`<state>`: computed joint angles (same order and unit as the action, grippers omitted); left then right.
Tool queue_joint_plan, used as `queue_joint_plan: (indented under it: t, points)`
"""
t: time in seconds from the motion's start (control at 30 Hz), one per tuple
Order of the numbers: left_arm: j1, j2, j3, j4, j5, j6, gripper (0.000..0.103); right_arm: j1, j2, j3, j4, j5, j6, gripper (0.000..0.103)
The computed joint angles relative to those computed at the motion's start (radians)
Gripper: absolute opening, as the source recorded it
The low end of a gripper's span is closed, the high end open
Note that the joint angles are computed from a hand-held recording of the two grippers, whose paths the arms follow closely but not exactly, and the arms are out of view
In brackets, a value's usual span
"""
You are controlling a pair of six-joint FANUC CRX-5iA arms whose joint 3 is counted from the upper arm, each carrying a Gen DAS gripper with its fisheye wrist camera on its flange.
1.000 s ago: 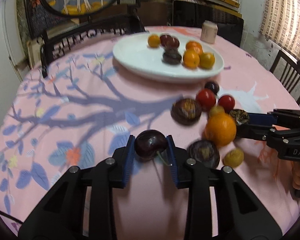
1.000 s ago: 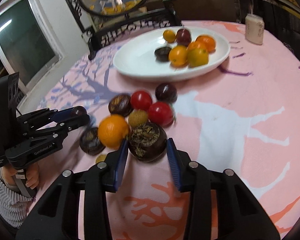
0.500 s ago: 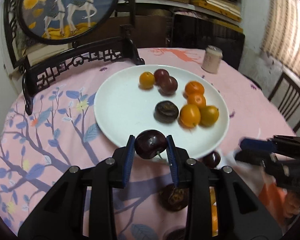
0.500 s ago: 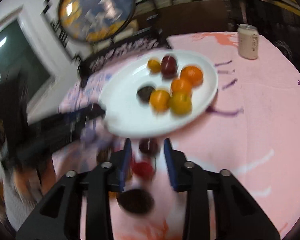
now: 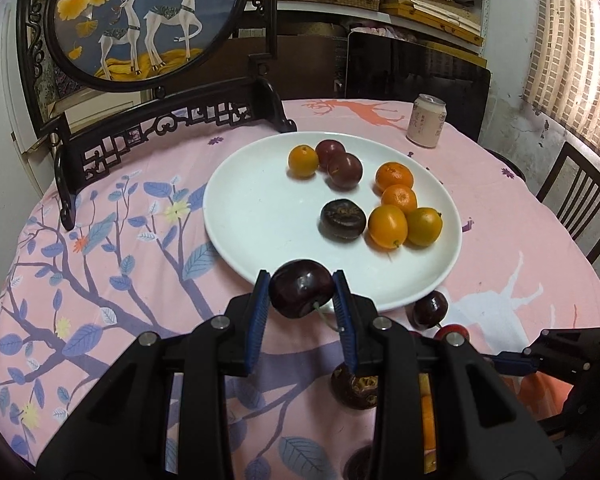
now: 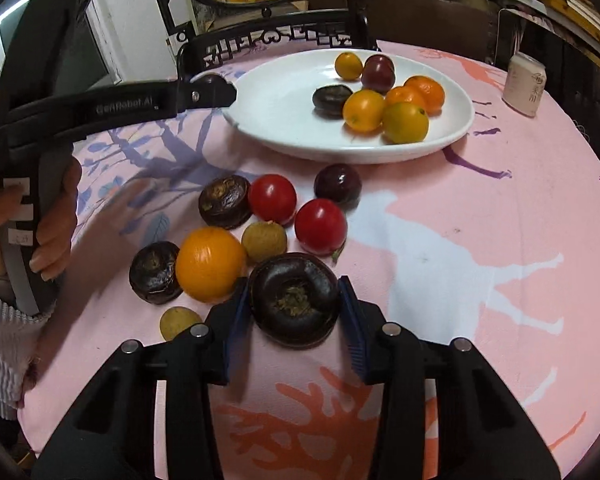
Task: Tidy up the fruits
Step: 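Carry the plum and dark fruit onto the white plate and open both tools, then grasp a dark brown fruit with the left tool while the right tool grasps a red tomato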
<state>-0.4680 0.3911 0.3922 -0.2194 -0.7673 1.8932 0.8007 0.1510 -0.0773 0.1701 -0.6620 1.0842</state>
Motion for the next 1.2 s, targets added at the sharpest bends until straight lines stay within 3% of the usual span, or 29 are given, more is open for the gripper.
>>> queue_joint_plan:
  t: [0.2, 0.3, 0.43, 0.5, 0.63, 0.7, 0.73, 0.93, 1.2]
  points:
    - [0.011, 0.011, 0.01, 0.029, 0.003, -0.006, 0.032, -0.016, -0.042, -0.05, 0.077, 0.092, -0.105, 0.043]
    - [0.023, 0.051, 0.069, 0.066, -0.019, -0.003, 0.032, -0.041, -0.005, 0.003, 0.148, 0.099, -0.198, 0.043]
    - [0.01, 0.105, 0.16, 0.005, -0.065, 0.044, 0.034, -0.068, 0.088, 0.104, 0.203, 0.128, -0.255, 0.045]
    - [0.008, 0.116, 0.17, -0.015, -0.079, 0.071, 0.07, -0.075, 0.122, 0.107, 0.276, 0.147, -0.328, 0.056]
    - [0.019, 0.093, 0.131, -0.016, -0.043, 0.073, 0.071, -0.105, 0.059, -0.005, 0.344, 0.274, -0.412, 0.059]
    - [0.026, 0.075, 0.105, 0.001, -0.026, 0.073, 0.071, -0.115, 0.032, -0.03, 0.311, 0.304, -0.415, 0.06]
    - [0.026, 0.067, 0.095, -0.001, -0.023, 0.074, 0.071, -0.12, 0.021, -0.024, 0.234, 0.299, -0.36, 0.061]
    - [0.0, -0.002, 0.0, -0.015, -0.007, 0.008, 0.072, -0.12, -0.006, -0.004, 0.024, 0.225, -0.241, 0.066]
    - [-0.054, -0.067, -0.1, -0.088, -0.001, -0.018, 0.08, -0.122, -0.057, -0.075, 0.066, 0.26, -0.341, 0.066]
